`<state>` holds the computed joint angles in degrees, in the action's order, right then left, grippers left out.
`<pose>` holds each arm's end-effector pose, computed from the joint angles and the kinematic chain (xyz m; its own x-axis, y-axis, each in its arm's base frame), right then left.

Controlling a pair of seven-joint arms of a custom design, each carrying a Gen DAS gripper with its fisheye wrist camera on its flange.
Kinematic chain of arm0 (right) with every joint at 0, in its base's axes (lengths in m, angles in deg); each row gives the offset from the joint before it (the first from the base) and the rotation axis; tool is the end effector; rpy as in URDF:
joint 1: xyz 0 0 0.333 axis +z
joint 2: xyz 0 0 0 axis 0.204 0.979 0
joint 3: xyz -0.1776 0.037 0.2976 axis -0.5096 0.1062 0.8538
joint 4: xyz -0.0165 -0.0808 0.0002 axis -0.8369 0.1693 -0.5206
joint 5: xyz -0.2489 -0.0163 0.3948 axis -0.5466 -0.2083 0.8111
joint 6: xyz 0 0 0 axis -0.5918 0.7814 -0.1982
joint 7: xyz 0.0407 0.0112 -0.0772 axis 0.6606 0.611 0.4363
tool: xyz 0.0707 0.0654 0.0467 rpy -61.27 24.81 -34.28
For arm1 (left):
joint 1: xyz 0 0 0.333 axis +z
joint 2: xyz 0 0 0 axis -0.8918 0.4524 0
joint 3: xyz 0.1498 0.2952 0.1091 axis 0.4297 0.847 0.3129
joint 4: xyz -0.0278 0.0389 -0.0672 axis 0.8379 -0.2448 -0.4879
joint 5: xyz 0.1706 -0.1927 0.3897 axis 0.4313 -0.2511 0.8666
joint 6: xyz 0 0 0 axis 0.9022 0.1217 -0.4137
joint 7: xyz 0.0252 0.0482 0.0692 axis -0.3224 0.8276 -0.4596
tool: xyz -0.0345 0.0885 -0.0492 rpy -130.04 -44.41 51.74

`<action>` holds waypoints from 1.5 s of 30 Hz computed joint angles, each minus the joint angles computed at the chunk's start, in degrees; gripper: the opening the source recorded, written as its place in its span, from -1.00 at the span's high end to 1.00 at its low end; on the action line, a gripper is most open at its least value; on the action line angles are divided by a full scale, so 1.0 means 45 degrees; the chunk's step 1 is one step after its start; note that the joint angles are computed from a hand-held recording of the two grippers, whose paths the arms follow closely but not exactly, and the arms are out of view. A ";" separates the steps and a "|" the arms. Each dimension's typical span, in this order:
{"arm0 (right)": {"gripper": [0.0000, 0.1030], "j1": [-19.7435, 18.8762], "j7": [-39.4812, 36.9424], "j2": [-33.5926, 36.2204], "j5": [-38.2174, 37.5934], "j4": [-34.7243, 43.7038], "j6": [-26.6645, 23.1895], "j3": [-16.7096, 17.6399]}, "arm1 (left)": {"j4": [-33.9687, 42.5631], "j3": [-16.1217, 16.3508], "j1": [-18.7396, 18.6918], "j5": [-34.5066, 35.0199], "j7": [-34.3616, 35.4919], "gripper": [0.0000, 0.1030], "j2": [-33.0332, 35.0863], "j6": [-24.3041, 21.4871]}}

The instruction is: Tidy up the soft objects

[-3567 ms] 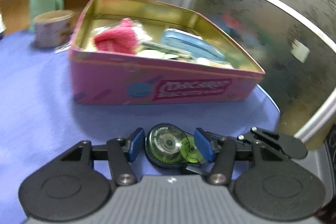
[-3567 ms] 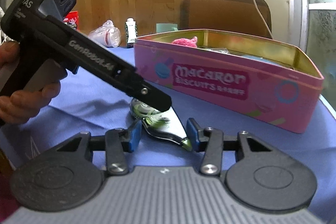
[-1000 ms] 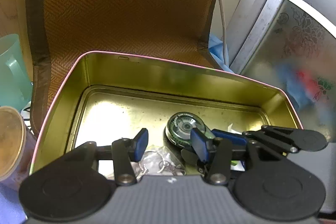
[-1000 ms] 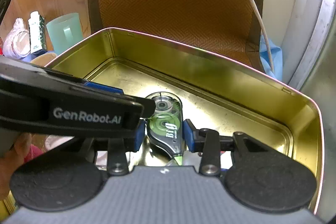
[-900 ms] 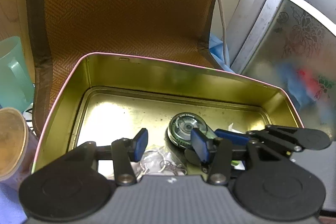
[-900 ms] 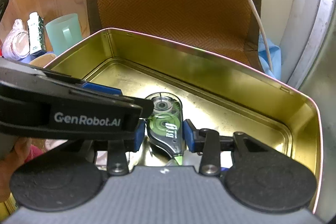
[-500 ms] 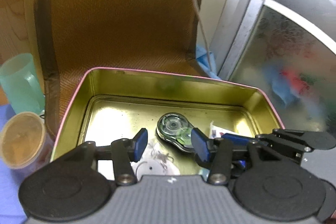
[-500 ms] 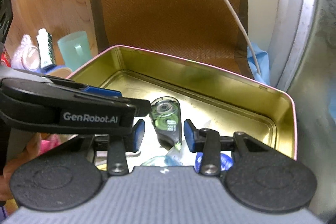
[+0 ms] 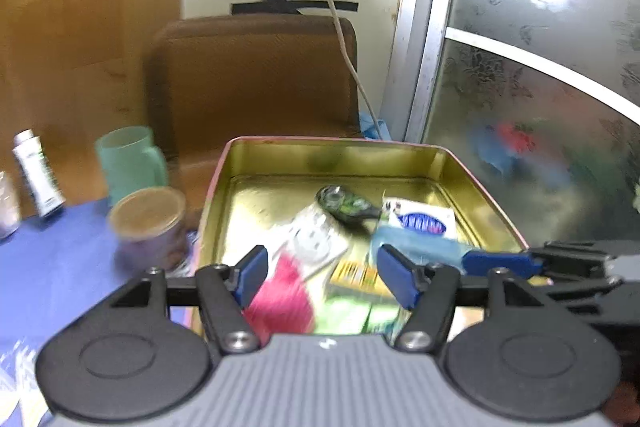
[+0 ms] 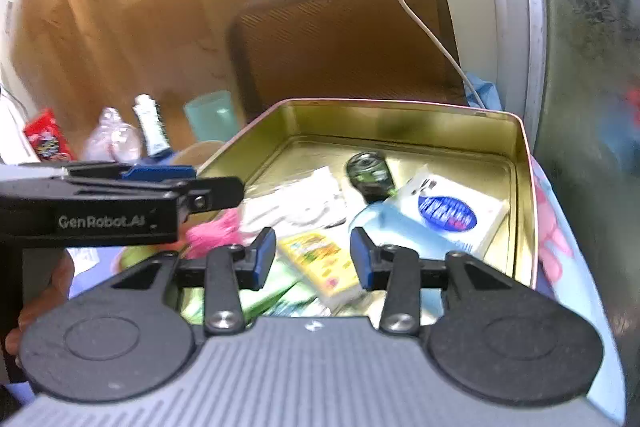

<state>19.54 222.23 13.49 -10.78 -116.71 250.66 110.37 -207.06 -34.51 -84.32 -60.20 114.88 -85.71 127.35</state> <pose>0.4528 0.3171 0.5139 0.0562 -0.9726 -0.2257 -0.5723 0.1538 -0.8055 0.5378 -0.2056 0.5452 -0.4760 -0.8747 0.0912 -0.5491 0.2145 -0.8078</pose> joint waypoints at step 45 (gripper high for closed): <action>-1.00 0.5893 0.9138 0.1482 -0.8155 0.1228 -0.8278 0.0583 | -0.6071 -0.0243 0.3106 0.7589 -0.6648 -1.00 -0.4961 0.2709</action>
